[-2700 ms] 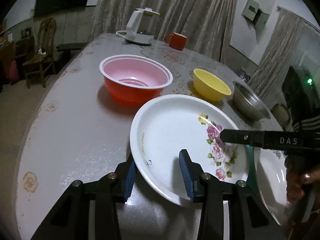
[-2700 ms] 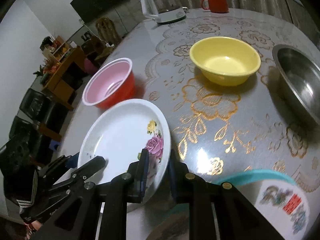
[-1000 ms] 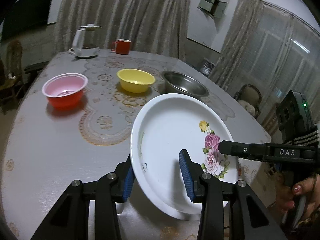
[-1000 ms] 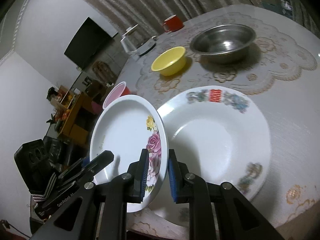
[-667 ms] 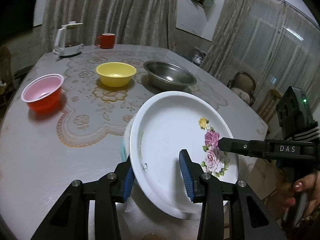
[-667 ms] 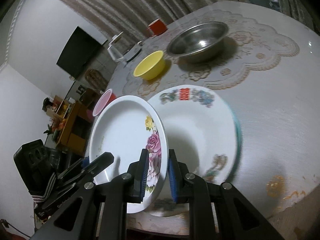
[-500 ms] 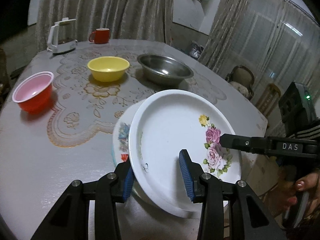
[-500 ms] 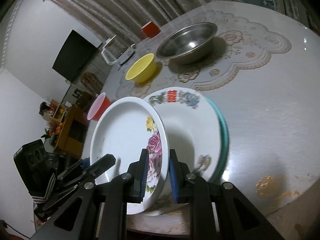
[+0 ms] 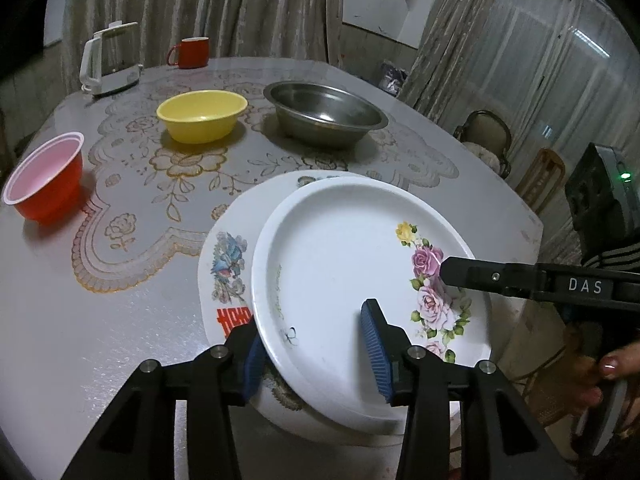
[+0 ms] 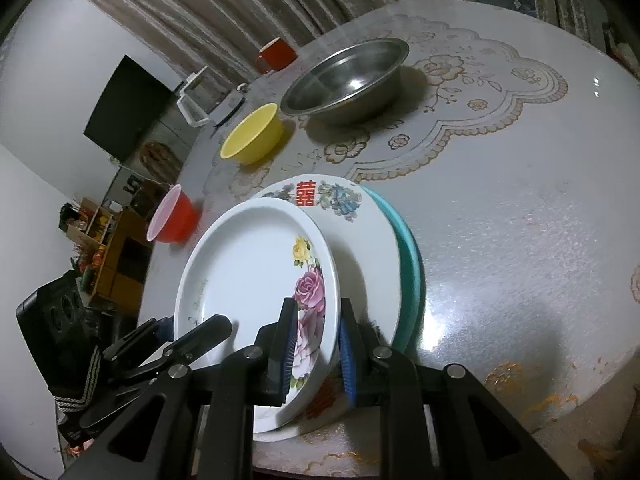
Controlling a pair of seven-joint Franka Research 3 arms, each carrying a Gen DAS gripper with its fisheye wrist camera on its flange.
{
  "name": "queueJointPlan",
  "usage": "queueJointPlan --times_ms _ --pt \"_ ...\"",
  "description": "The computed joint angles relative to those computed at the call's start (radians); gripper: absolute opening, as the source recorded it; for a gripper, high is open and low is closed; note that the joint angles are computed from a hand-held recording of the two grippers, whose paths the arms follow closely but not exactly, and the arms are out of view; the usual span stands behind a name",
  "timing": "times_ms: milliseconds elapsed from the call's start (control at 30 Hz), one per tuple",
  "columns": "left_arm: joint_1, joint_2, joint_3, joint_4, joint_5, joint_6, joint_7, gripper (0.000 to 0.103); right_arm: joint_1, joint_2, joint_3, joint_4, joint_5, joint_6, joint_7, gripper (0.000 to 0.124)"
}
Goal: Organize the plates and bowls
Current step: 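Lift the flower plate with the right gripper and carry it over the large white plate, then lower the flower plate onto the large white plate with the right gripper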
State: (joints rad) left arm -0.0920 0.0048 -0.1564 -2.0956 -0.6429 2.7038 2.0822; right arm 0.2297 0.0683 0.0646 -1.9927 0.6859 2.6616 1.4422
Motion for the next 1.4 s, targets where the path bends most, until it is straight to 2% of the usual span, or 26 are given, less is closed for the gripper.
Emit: queueJointPlan --times_ms 233,300,500,600,733,867,1067,1267,1400 --pt "0.006 0.012 -0.002 0.023 -0.025 -0.035 0.011 0.057 0.01 0.011 -0.003 0.008 -0.091 0.011 0.061 0.024" --pt "0.009 0.016 -0.003 0.033 -0.045 -0.051 0.018 0.064 0.012 0.014 -0.003 0.012 -0.118 0.011 0.077 0.025" --pt "0.014 0.014 -0.003 0.039 -0.05 -0.068 0.016 0.068 0.018 0.028 -0.005 0.034 -0.209 -0.006 0.12 0.028" --pt "0.019 0.016 0.0 0.052 -0.06 -0.093 0.017 0.073 0.022 0.037 -0.008 0.047 -0.258 -0.011 0.143 0.028" --pt "0.023 0.019 0.001 0.058 -0.049 -0.095 0.018 0.071 0.03 0.049 -0.011 0.062 -0.34 -0.013 0.17 0.027" --pt "0.022 0.025 0.0 0.062 0.043 -0.073 -0.022 0.064 0.034 0.059 -0.013 0.076 -0.392 -0.025 0.184 0.026" --pt "0.012 0.039 -0.004 0.064 0.34 -0.027 -0.144 0.063 0.05 0.072 -0.022 0.104 -0.501 -0.062 0.236 0.026" --pt "0.016 0.052 -0.011 0.063 0.408 0.004 -0.184 0.067 0.078 0.07 -0.036 0.115 -0.689 -0.083 0.321 0.026" --pt "0.014 0.056 -0.015 0.054 0.457 0.032 -0.216 0.069 0.08 0.073 -0.036 0.121 -0.736 -0.088 0.345 0.026"
